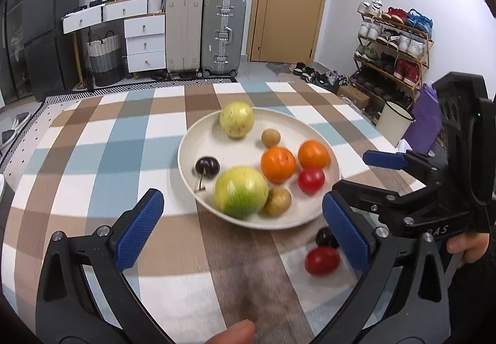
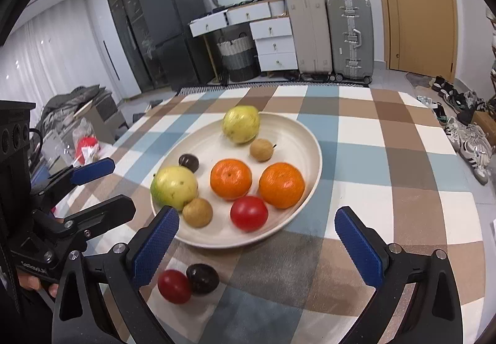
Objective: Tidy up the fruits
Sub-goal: 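Move both tools toward the last red tomato and dark plum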
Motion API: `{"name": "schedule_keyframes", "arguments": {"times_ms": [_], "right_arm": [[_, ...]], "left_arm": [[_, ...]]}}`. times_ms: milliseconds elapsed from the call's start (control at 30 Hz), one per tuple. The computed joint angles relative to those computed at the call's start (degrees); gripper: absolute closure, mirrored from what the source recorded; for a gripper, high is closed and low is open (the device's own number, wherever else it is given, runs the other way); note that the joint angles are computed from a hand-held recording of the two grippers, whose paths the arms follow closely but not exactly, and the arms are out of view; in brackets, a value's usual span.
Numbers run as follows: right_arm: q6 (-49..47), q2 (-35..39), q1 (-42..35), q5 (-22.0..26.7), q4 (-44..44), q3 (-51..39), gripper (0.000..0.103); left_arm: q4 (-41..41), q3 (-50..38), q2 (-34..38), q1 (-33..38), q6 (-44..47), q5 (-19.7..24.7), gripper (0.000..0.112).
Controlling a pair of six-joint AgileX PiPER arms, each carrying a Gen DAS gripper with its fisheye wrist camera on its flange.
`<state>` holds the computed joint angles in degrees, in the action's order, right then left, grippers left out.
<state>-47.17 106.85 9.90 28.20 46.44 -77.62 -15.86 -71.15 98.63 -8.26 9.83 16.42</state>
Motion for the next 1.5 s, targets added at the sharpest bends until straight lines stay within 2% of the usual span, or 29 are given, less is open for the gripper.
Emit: {"name": "schedule_keyframes", "arguments": {"times_ms": [167, 300, 400, 567, 667, 1033, 1167, 1300, 1500], "right_arm": [[0.3, -1.4, 0.1, 0.5, -2.0, 2.1, 0.001], [-0.4, -2.5, -1.0, 2.6, -2.4, 3.4, 0.001], [-0.7, -3.3, -1.6, 3.4, -3.4, 4.5, 0.001], [-0.7, -3.8, -2.8, 4.7, -5.0, 5.5, 0.001], [1.7, -3.4, -3.1, 4.6, -7.0, 5.1, 0.001], [3.9, -2.8, -1.8, 3.5, -9.8, 5.0, 0.001], [5.3, -2.5, -1.8, 3.0, -10.7, 4.7, 0.001], [7.3, -2.1, -1.6, 2.3, -12.1, 4.4, 0.001], [8.5, -1.9, -1.6, 1.6, -12.4, 4.4, 0.001]], "left_arm": [[-2.1, 3.2, -2.2, -0.2, 1.6, 0.0, 0.01], [0.2, 4.5, -2.6, -0.5, -0.5, 0.1, 0.01], [-3.1, 4.8, -2.4, -0.1, 2.4, 1.0, 0.01], [0.8, 3.9, -0.9, -1.3, -0.9, 2.1, 0.01], [4.1, 2.8, 0.4, -2.3, -3.5, 3.2, 0.01], [4.0, 1.5, 2.7, -4.4, -1.6, 5.2, 0.01], [7.3, 0.1, 3.9, -5.5, -4.1, 6.8, 0.01], [5.8, -1.3, 5.0, -5.6, -2.9, 8.4, 0.01], [12.3, -4.2, 7.3, -7.3, -8.7, 11.3, 0.01]]}}
